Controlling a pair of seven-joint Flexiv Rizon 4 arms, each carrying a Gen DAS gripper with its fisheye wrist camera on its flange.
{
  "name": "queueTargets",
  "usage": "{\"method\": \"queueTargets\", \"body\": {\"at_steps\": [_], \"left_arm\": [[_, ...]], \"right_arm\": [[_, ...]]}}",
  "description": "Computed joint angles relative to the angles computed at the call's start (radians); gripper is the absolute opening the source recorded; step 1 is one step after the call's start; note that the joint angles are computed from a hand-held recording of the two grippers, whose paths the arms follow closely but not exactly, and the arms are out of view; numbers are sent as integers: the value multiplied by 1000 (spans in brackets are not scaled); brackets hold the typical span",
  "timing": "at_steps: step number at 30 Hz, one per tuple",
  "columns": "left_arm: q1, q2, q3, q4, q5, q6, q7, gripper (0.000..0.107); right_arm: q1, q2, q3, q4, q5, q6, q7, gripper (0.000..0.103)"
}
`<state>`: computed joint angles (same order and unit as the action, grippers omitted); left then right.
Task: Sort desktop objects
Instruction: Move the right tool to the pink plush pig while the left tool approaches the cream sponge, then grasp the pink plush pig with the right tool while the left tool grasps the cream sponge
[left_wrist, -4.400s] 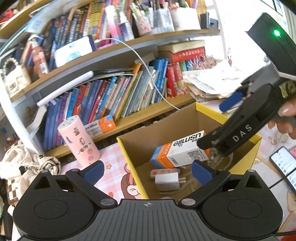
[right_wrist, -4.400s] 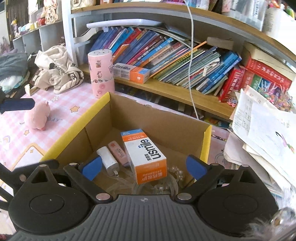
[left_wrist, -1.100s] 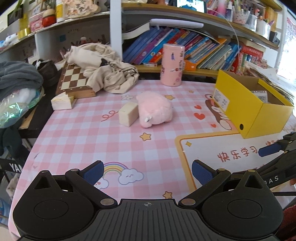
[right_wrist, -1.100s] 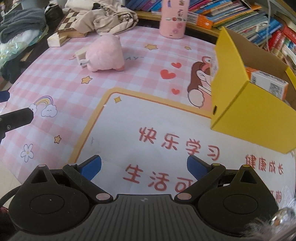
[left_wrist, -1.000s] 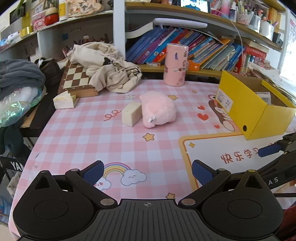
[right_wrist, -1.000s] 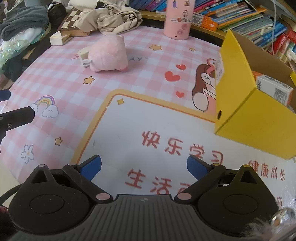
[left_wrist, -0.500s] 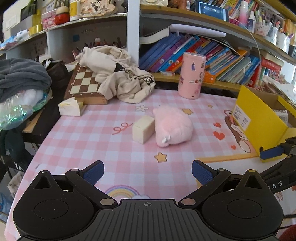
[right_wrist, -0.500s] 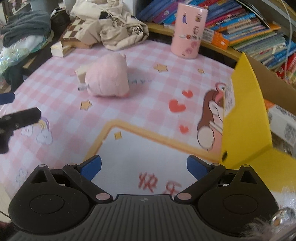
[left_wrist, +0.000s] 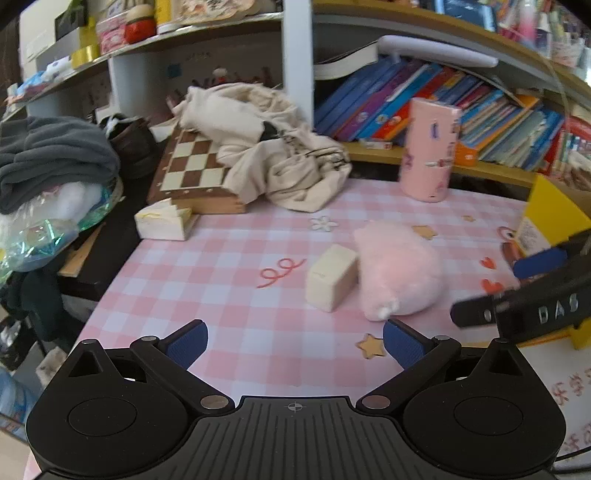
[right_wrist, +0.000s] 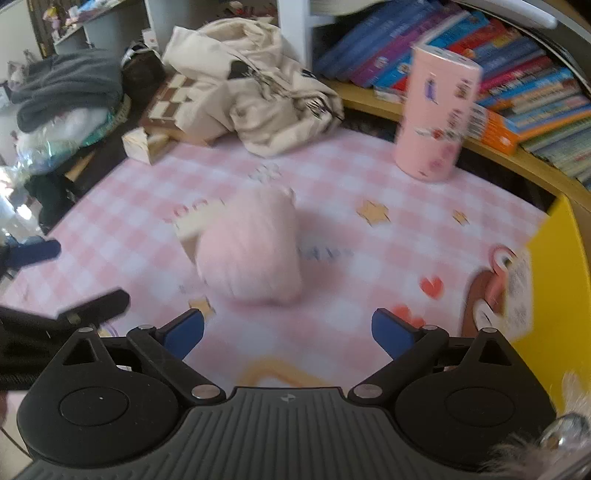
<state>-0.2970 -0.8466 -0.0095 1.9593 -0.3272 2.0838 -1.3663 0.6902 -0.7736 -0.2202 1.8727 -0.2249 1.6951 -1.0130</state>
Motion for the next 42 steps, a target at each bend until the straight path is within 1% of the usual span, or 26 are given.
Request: {"method": "queueTargets", "body": {"at_steps": [5,8,11,12,13,14,15,19,27,33,37,40,41,42], "left_arm": [[-41,-10,50,-21,-54,-36,25,102],[-50,-15,61,-32,-68,-52,37,102],[-53,-21,63,-47,-70,-68,49,102],[-54,-24,63,-53,-69,-73,53,102],[-51,-26,59,-59,-63,-76,57,102],[-43,-29,50,-66,-50,-75,60,102],[-34,-32,40,-72,-35,-75,64,102],[-33,-50,34,-108,-13,-86,83,102],[-10,-101,11,-195,30,-123,115,102],[-1,-144,8,-275,44,-164,136,102],[5,-168,10,-328,56,-212,153,101],[3,-185,16,-357,66,-229,162,100],[4,-189,16,-363,69,-232,164,99],[8,-192,11,-370,73,-241,167,95]], "right_arm": [[-128,-57,149,-134,-45,-62,-29,97],[-195,-98,235,-211,-64,-110,-45,97],[-237,-133,293,-271,-72,-162,-61,97],[-248,-142,309,-284,-73,-177,-68,93],[-259,-150,324,-297,-73,-191,-76,78],[-275,-156,345,-307,-71,-210,-88,72],[-289,-159,361,-309,-62,-207,-96,71],[-260,-130,298,-258,-18,-139,-37,67],[-200,-47,179,-106,-27,-82,-2,67],[-192,-22,168,-35,-26,-70,17,67],[-194,-22,169,-30,-30,-67,19,68],[-194,-26,168,-39,-36,-73,18,70],[-196,-27,170,-42,-38,-76,18,70],[-196,-28,169,-44,-40,-78,18,71]]}}
